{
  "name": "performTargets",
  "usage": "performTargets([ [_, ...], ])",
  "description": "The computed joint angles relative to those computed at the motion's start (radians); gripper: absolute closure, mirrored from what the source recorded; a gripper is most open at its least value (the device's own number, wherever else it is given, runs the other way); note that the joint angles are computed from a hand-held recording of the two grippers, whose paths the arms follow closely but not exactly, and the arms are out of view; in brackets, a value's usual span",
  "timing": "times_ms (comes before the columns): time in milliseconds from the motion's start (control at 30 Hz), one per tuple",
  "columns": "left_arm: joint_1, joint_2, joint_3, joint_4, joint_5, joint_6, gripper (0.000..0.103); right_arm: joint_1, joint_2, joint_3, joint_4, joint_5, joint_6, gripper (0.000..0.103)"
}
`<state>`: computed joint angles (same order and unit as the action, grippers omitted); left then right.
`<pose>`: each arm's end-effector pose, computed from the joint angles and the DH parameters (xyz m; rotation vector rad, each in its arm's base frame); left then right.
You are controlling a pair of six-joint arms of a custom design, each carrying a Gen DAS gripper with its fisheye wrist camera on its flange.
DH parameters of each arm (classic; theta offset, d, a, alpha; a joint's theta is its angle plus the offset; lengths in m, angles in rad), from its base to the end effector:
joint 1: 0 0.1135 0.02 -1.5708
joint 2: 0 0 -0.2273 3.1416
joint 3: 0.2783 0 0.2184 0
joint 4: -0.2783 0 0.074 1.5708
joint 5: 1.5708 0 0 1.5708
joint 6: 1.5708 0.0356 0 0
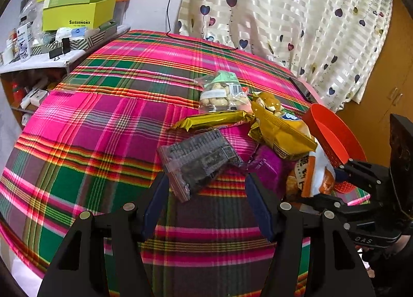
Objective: Organize snacks
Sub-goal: 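Grasp the white-orange chip bag with the right gripper, then grasp the gold-wrapped bar with the left gripper while the right gripper lifts the chip bag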
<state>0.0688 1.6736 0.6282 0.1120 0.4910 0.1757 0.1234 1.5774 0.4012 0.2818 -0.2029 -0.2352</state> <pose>0.2638 0.0014 0.1033 0.3277 2.3955 -0.5023 0.2232 0.0349 0.0851 -0.5230 2.3939 0.2008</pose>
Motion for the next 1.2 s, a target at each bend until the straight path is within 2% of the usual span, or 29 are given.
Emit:
performTargets([
  [100,0.0,0.014,0.019,-0.002,0.007,0.008,0.041,-0.015,-0.052,-0.022,-0.015,-0.011,0.006,0.06],
  [300,-0.021,0.067,0.096,-0.004,-0.007,0.008,0.041,-0.053,-0.248,-0.069,-0.099,-0.028,0.018,0.06],
  [667,-0.104,0.233,0.291,-0.018,-0.073,0.061,0.041,-0.131,-0.397,-0.061,-0.202,-0.092,0.022,0.06],
  [900,-0.168,0.381,0.484,-0.092,-0.118,0.175,0.041,-0.172,-0.395,-0.045,-0.211,-0.118,0.025,0.06],
  [1033,-0.197,0.471,0.6,-0.175,-0.135,0.236,0.041,-0.186,-0.362,-0.034,-0.199,-0.125,0.024,0.06],
  [1200,-0.202,0.455,0.577,-0.213,-0.095,0.299,0.042,-0.208,-0.358,-0.037,-0.194,-0.141,0.016,0.06],
])
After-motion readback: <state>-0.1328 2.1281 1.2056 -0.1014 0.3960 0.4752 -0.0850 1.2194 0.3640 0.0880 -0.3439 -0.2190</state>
